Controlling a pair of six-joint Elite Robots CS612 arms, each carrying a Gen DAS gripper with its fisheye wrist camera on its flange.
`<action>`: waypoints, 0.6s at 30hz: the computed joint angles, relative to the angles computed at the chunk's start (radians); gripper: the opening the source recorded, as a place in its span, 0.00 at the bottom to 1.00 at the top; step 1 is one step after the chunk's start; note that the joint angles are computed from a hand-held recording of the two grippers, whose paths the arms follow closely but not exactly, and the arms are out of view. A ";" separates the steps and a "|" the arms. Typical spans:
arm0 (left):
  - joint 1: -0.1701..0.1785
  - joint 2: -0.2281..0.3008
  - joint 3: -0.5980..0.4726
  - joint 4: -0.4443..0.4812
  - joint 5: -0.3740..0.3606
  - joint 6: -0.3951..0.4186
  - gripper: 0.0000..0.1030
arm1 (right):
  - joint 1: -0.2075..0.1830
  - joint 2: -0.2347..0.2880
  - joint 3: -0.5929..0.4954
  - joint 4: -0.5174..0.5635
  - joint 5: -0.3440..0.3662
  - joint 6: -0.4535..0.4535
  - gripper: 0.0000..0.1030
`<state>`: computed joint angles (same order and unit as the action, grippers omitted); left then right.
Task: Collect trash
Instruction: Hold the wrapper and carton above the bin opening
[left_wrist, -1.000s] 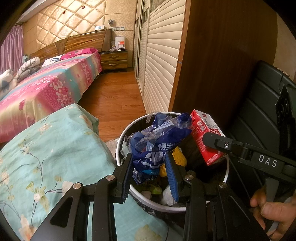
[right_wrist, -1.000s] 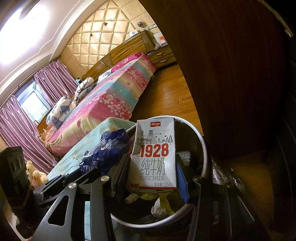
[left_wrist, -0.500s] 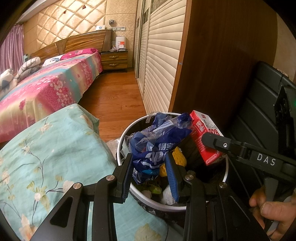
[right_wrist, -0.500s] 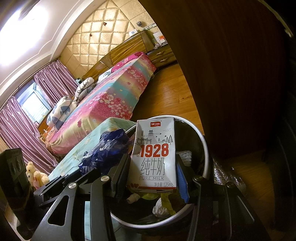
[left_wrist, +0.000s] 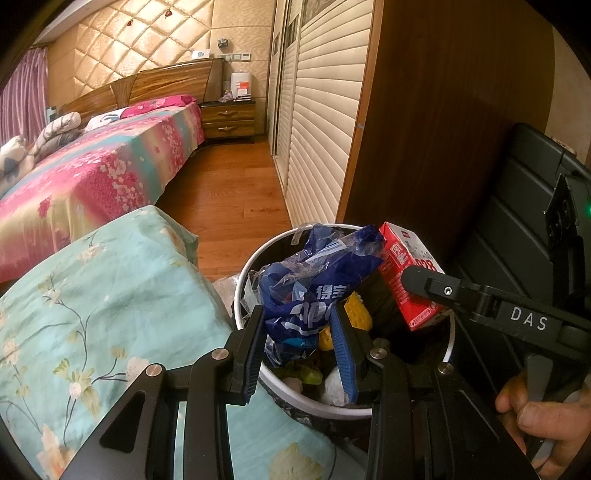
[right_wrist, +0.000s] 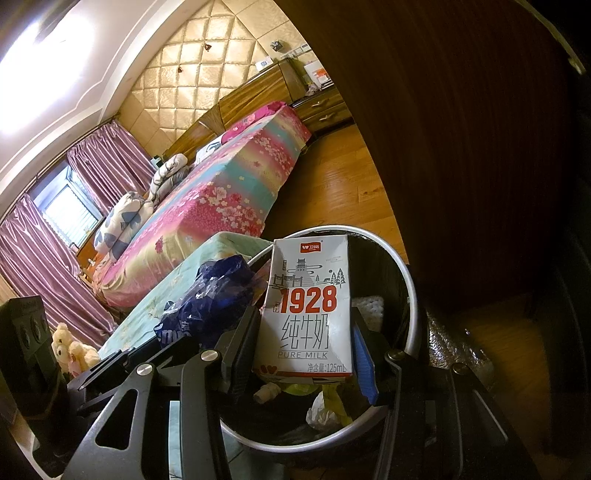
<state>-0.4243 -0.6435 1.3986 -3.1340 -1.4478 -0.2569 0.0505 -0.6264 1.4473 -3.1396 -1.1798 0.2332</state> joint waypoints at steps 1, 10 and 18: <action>0.000 0.000 0.000 0.000 0.000 0.001 0.33 | 0.000 0.000 0.000 0.001 0.001 0.000 0.46; -0.001 -0.001 0.001 0.001 0.002 0.000 0.33 | -0.001 0.000 -0.002 0.004 0.002 0.001 0.46; -0.001 0.000 -0.001 0.001 0.001 -0.002 0.34 | 0.000 0.000 -0.002 0.004 -0.001 0.003 0.47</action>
<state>-0.4251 -0.6434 1.3975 -3.1333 -1.4472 -0.2584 0.0508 -0.6264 1.4454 -3.1360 -1.1803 0.2363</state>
